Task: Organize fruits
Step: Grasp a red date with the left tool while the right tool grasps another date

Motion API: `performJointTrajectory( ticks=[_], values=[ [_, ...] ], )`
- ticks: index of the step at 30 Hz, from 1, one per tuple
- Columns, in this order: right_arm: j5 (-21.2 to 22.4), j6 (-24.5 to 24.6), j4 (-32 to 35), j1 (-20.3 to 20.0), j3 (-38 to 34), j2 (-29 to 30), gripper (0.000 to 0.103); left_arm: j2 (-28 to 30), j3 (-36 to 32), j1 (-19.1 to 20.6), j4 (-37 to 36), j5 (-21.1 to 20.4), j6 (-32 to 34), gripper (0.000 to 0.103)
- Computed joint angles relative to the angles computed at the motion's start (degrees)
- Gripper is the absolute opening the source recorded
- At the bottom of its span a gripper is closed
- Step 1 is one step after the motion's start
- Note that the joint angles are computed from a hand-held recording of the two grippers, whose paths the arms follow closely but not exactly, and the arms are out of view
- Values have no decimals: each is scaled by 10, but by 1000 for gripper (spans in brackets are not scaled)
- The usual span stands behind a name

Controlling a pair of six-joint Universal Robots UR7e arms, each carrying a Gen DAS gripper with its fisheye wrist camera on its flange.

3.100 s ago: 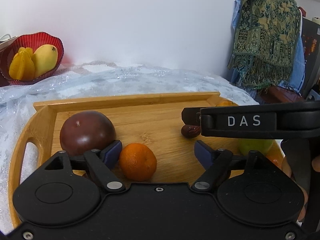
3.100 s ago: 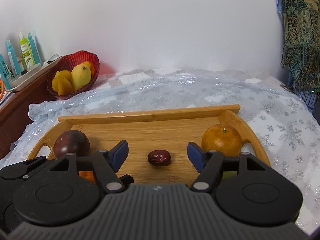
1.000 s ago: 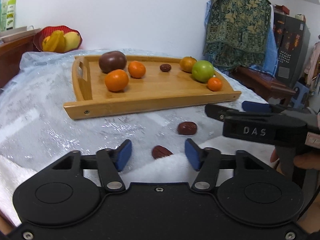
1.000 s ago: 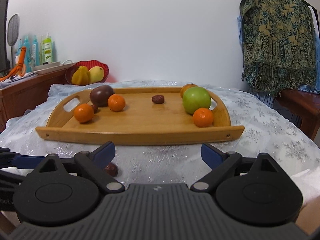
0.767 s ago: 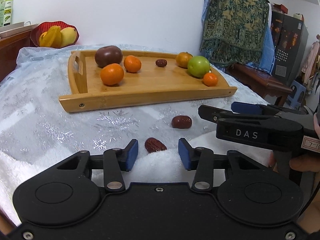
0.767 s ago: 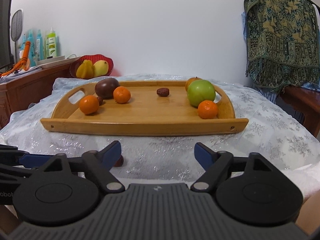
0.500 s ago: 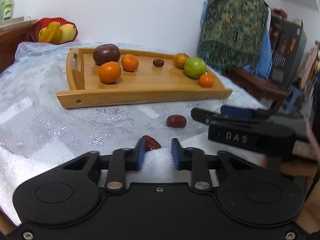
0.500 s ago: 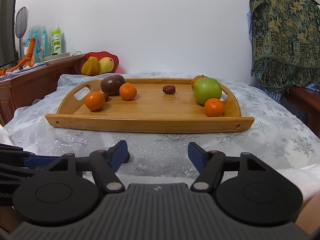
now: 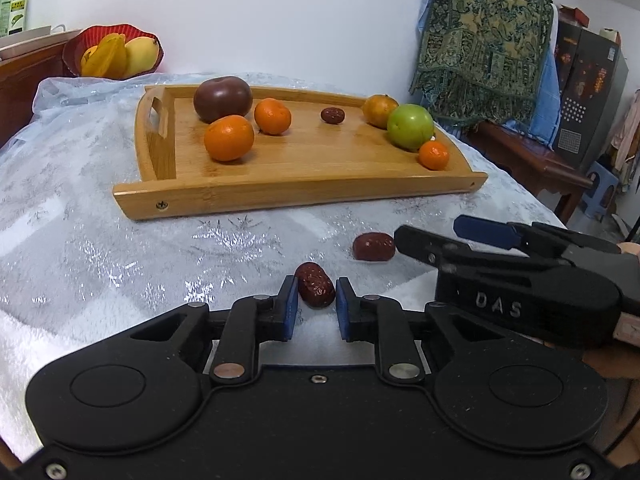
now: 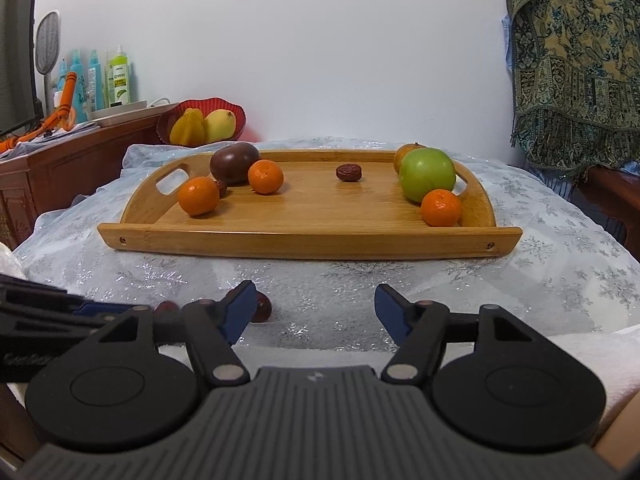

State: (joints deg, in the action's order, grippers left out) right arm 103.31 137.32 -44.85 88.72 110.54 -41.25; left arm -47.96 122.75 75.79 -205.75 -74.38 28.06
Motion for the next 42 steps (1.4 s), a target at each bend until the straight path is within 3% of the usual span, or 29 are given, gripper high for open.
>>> performJointTrajectory(
  ticks=[7,15,21,29,42],
  values=[
    [-17,-5,9,-2,0,2,72,17,-11,-5,-30,20,14,19],
    [-31,-37,27,1,-10,17,61,33,-34,-6,-46,40,14,19],
    [-30,-35,41,5,-26,27,50,38,-45,-2,-50,47,6,20],
    [-28,-12,53,8,-47,44,37,46,-53,-1,-62,58,6,20],
    [-26,46,33,3,-46,38,35,60,-65,-4,-73,63,4,22]
  ],
)
